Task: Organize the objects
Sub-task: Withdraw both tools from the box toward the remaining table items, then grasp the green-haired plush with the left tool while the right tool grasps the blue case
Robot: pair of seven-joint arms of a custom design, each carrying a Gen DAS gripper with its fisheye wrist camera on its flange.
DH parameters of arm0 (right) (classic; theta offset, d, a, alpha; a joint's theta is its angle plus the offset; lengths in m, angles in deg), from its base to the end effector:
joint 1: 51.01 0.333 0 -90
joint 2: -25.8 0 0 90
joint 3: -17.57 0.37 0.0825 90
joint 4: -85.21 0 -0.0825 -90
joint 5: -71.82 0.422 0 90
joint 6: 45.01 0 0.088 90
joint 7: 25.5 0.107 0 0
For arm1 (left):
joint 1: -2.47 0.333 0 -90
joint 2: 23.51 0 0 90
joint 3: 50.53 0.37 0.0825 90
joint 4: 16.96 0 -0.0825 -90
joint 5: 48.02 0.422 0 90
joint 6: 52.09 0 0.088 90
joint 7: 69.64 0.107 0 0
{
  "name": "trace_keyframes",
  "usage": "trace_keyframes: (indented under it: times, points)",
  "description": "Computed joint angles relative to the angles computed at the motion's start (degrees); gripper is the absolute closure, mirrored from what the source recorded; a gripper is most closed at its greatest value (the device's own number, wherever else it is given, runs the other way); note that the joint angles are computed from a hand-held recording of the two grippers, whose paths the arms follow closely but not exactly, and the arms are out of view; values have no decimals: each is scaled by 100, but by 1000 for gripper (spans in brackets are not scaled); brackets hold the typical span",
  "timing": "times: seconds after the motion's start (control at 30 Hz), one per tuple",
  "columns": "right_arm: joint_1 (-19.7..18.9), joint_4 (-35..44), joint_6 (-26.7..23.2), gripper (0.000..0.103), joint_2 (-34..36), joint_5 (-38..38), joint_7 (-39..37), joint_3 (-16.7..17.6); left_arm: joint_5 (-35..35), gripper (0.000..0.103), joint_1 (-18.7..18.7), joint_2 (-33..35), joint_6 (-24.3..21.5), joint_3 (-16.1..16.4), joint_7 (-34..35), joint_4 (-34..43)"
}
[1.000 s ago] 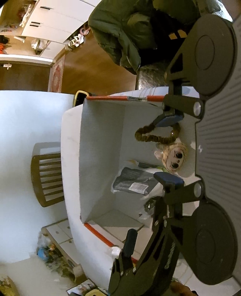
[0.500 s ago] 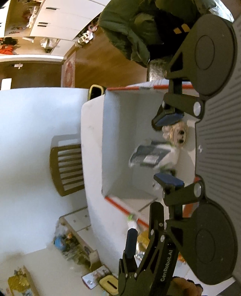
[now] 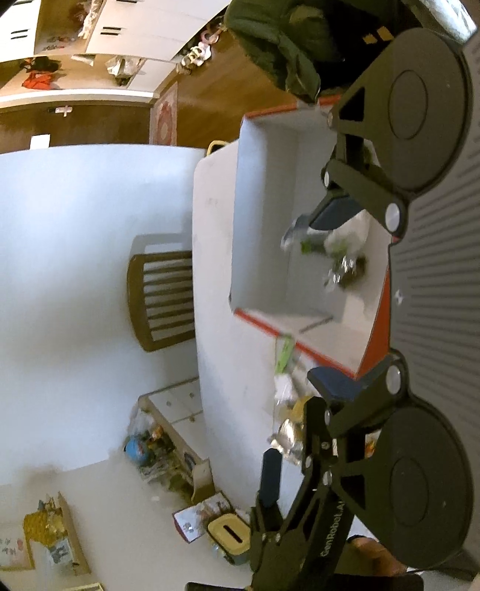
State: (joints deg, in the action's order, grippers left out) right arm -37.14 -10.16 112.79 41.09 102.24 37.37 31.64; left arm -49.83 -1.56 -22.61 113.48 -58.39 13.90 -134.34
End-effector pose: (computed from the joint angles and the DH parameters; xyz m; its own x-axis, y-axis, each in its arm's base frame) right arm 0.6697 0.3062 0.5867 0.5643 -0.8001 -0.2034 -0.6025 -0.2307 -0.7641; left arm 0.6241 -0.1290 0.5665 -0.1147 -0.9870 0.1124 -0.6873 -0.0029 -0.7264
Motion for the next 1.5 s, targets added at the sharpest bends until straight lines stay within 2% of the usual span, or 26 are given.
trace_keyframes:
  times: [0.13, 0.4, 0.6, 0.73, 0.93, 1.07, 1.4, 1.5]
  points:
    - [215, -17, -1, 16, -17, -206, 280, 6, 24, 0, 137, -204, -27, 89, 108, -226]
    - [649, 11, 92, 15, 114, -918, 1068, -22, -659, 0, 460, -378, 40, 266, 654, -517]
    - [947, 237, 59, 15, 374, -1654, 1925, -105, -1565, 0, 593, -385, -92, 416, 1660, -636]
    - [1103, 473, -7, 15, 599, -2120, 2384, -150, -2303, 0, 620, -328, 5, 464, 2502, -777]
    - [1329, 933, -178, 15, 1025, -2738, 2857, -231, -2838, 0, 672, -165, 34, 419, 3282, -931]
    - [1486, 1361, -460, 15, 1380, -3104, 3138, -320, -2986, 0, 707, -19, 67, 363, 3521, -949]
    - [1657, 2223, -1208, 15, 2083, -3368, 3203, -340, -3185, 1, 801, 293, 125, 234, 3895, -934]
    - [1834, 2399, -1250, 13, 2227, -3693, 3142, -485, -3123, 1, 806, 362, 206, 211, 3956, -955]
